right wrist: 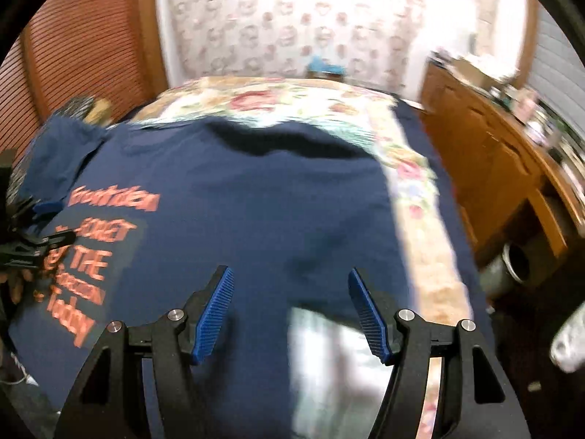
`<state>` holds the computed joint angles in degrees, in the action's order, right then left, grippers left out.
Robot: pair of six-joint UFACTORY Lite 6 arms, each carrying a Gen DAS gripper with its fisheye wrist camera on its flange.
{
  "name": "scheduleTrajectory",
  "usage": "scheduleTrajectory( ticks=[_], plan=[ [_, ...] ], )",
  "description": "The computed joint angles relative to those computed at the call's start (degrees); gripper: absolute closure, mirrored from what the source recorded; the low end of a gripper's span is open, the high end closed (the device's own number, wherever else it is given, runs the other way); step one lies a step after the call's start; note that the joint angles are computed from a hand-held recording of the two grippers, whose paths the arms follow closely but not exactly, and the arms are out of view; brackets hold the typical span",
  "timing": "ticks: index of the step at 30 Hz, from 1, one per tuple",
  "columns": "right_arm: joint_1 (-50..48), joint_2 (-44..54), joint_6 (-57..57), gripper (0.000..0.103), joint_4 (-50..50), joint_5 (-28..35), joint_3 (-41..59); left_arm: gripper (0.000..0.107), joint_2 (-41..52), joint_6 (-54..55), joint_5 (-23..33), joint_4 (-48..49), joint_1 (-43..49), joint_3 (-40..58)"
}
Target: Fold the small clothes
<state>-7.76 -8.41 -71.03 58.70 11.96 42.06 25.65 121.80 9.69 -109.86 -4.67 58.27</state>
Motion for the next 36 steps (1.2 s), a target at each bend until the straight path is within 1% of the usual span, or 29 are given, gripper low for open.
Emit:
scheduleTrajectory(
  ticks=[3,5,7,8,11,12,13,16,17,18,19,20,21,23,24,26,28,30,32,36],
  plan=[
    [-9.3,1.8,-6.5,0.036,4.6,4.2,0.7,0.01,0.1,0.0,-0.1,0.0,0.0,0.1],
    [-12.4,4.7,-9.2,0.036,7.0,5.2,1.7,0.01,0.2,0.1,-0.1,-0.2,0.0,0.1],
    [-14.1,7.9,-9.9,0.036,8.2,6.6,3.2,0.008,0.7,-1.2,-0.2,1.0,0.1,0.8],
    [-14.9,9.6,-10.6,0.039,9.2,7.3,3.9,0.007,0.8,-1.9,-0.3,1.5,0.2,1.0],
    [-15.9,13.2,-11.0,0.042,10.6,9.5,5.8,0.007,1.1,-2.6,-0.3,2.2,0.2,1.3],
    [-16.3,14.2,-12.4,0.044,12.4,10.9,6.1,0.007,1.0,-2.5,-0.3,2.1,0.3,1.2],
    [-17.1,14.8,-12.1,0.045,12.2,12.5,7.0,0.007,1.0,-2.5,-0.1,2.2,0.4,1.2],
    [-19.8,17.2,-11.6,0.056,11.0,17.5,9.8,0.007,0.6,-1.6,0.0,1.6,0.4,0.8],
    [-21.1,18.3,-11.9,0.063,10.6,19.9,11.0,0.007,0.2,-0.1,0.1,0.0,0.3,0.3],
    [-23.3,19.5,-13.1,0.072,10.2,22.4,12.0,0.007,-0.5,2.8,0.3,-3.1,0.2,-0.4],
    [-24.4,20.2,-13.1,0.076,9.5,24.3,13.0,0.007,-2.1,7.7,1.1,-8.0,0.3,-1.9],
    [-25.1,19.9,-14.0,0.082,9.5,24.1,12.7,0.007,-3.2,10.3,1.6,-10.5,0.4,-3.0],
    [-24.8,19.3,-15.0,0.087,10.0,22.3,12.0,0.007,-4.4,11.5,2.3,-11.7,0.5,-4.0],
    [-25.0,19.3,-16.0,0.092,10.0,21.5,12.3,0.007,-7.9,11.9,4.4,-12.1,0.8,-6.9],
    [-24.9,17.9,-17.2,0.094,11.0,20.9,10.7,0.007,-9.3,11.6,5.3,-11.6,1.0,-8.1],
    [-24.1,15.2,-20.5,0.096,14.0,18.3,8.5,0.007,-12.0,10.4,7.0,-9.8,1.3,-10.2],
    [-21.5,10.3,-23.6,0.096,18.3,14.5,4.8,0.007,-14.5,11.8,7.5,-11.3,0.7,-12.1],
    [-20.5,6.8,-26.0,0.096,21.4,13.8,3.1,0.007,-15.9,11.1,7.2,-10.7,0.3,-12.9],
    [-19.4,3.5,-27.0,0.097,22.9,13.6,2.1,0.007,-17.3,7.5,7.5,-7.2,0.4,-13.7],
    [-14.4,-2.3,-25.9,0.098,23.4,12.4,1.0,0.007,-19.4,4.5,10.9,-4.6,2.3,-15.5]
  ],
)
